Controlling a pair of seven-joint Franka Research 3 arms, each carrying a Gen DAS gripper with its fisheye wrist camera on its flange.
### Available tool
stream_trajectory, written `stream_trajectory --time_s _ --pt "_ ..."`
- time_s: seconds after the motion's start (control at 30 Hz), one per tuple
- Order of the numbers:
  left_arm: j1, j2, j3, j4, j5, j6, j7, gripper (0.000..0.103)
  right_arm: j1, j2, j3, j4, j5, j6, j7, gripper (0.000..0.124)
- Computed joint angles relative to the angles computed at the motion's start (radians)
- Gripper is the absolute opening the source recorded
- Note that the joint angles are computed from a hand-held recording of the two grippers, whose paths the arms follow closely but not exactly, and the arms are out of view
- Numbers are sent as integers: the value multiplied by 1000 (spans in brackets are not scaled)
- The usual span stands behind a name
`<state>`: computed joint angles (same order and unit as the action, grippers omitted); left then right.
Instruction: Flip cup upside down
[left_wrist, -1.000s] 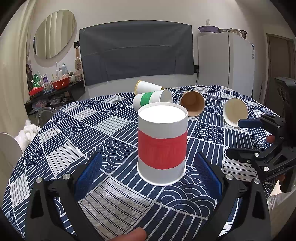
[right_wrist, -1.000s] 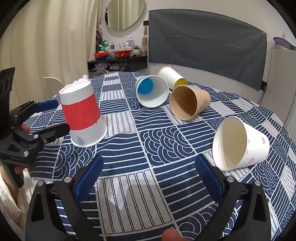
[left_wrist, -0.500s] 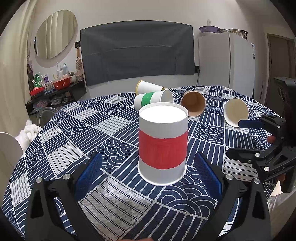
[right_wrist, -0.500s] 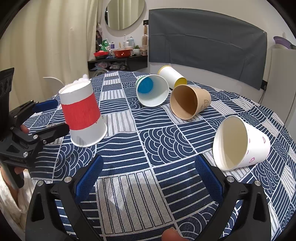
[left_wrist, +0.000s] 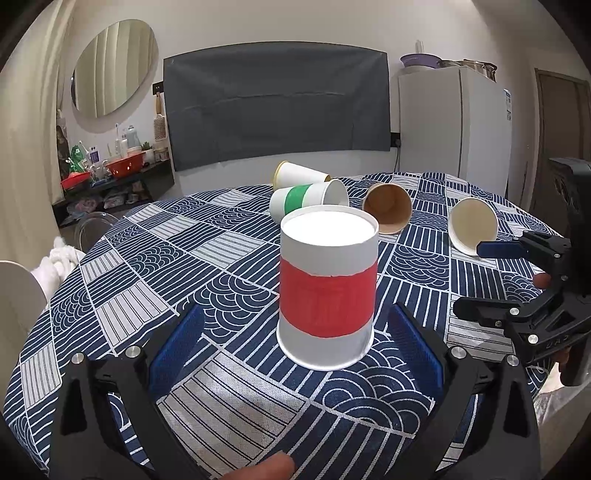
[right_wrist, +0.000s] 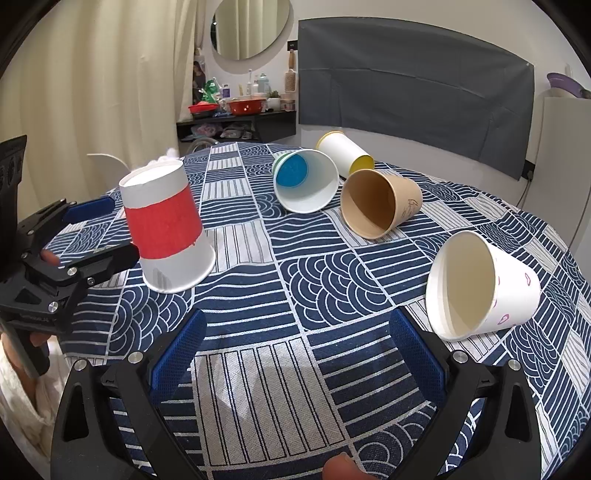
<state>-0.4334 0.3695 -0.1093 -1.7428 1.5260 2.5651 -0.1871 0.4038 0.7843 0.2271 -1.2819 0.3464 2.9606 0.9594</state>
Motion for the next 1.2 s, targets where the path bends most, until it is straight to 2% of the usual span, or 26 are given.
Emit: stream_trajectory --time_s 0.97,1.2 --pt "-1 0 0 -3 20 -3 -19 97 3 -2 -7 9 2 -33 6 95" --pt "-10 3 -1 1 22 -30 -9 97 7 5 -14 23 -1 -46 12 95"
